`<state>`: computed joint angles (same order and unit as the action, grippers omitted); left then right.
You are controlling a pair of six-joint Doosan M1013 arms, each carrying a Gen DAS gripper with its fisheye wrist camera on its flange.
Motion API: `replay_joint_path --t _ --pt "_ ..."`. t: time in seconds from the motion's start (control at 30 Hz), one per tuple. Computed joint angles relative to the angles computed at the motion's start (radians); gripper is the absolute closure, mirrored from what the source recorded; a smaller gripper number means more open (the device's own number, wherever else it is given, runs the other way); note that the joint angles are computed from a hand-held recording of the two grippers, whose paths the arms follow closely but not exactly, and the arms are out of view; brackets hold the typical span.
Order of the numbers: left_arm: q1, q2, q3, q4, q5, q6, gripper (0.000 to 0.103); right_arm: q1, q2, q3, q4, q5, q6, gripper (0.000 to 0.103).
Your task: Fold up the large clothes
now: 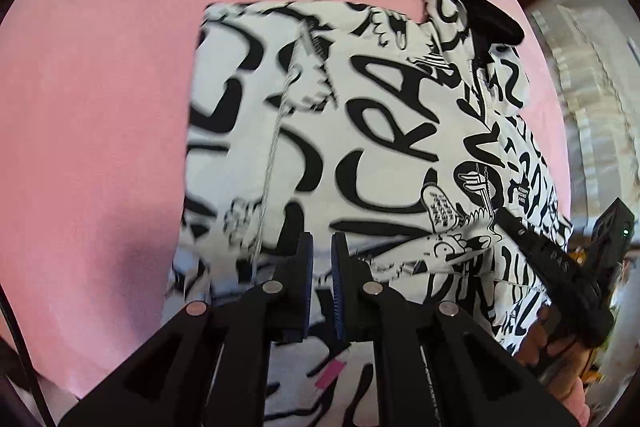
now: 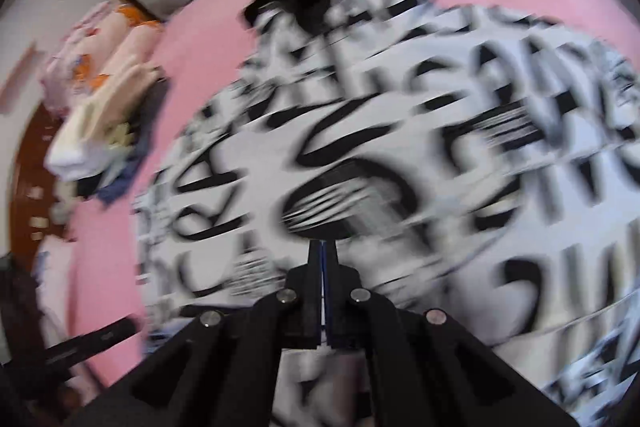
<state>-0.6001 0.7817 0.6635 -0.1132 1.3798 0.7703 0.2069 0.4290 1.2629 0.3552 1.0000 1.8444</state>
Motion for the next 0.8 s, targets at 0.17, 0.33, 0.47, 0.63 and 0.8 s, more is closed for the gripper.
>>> replay_joint_path --t 0.17,0.33,0.47,0.63,0.8 --pt "0.026 0.093 -0.144 -0.028 0.061 0.057 0.097 0.044 0.044 -0.049 0.093 0.052 -0.045 0.103" --pt "0.046 0.211 -0.339 -0.017 0.148 0.135 0.097 0.086 0.104 -0.115 0.100 0.049 0.016 0.103" --pt "0.060 0.308 -0.518 0.012 0.232 0.155 0.097 0.104 0.170 -0.190 0.046 0.070 0.065 0.103" --pt "0.066 0.345 -0.574 0.085 0.248 0.207 0.097 0.090 0.184 -0.206 -0.011 0.006 0.070 0.103" --pt "0.083 0.285 -0.438 0.055 0.135 0.211 0.096 0.063 0.175 -0.198 -0.133 -0.015 0.153 0.103"
